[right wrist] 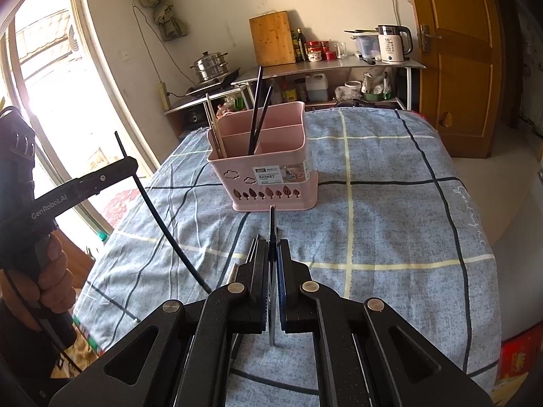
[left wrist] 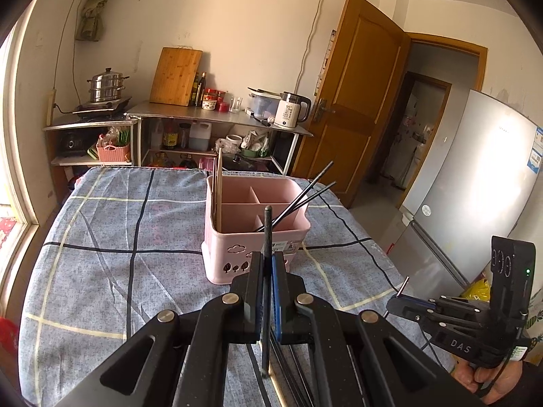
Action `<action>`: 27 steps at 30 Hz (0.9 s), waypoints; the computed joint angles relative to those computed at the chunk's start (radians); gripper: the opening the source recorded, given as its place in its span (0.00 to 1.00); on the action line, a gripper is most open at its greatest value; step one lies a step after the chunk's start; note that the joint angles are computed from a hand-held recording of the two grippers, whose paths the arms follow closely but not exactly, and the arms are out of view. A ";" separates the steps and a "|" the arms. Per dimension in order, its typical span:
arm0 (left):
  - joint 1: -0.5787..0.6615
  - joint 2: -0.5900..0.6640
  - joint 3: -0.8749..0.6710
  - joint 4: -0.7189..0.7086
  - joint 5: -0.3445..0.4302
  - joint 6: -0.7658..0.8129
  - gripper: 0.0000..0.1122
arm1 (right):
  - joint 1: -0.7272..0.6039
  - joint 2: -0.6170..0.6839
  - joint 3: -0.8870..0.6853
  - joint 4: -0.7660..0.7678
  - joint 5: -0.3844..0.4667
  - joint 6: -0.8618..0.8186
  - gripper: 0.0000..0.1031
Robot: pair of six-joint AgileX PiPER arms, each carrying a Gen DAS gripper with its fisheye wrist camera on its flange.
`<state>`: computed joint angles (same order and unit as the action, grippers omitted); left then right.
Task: Organize utensils
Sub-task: 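Lift both held chopsticks and carry them toward the pink basket, then lower both chopsticks into the pink basket and open both tools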
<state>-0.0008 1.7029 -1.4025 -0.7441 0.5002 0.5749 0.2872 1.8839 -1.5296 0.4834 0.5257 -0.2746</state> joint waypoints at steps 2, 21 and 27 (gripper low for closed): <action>-0.002 -0.011 0.004 0.017 0.010 -0.015 0.04 | 0.002 -0.002 -0.001 0.001 -0.001 -0.001 0.04; 0.014 0.111 -0.297 0.171 0.163 -0.212 0.04 | 0.013 0.107 -0.297 0.008 0.044 0.006 0.04; 0.012 0.221 -0.540 0.268 0.220 -0.323 0.04 | 0.030 0.242 -0.574 -0.068 0.107 0.102 0.04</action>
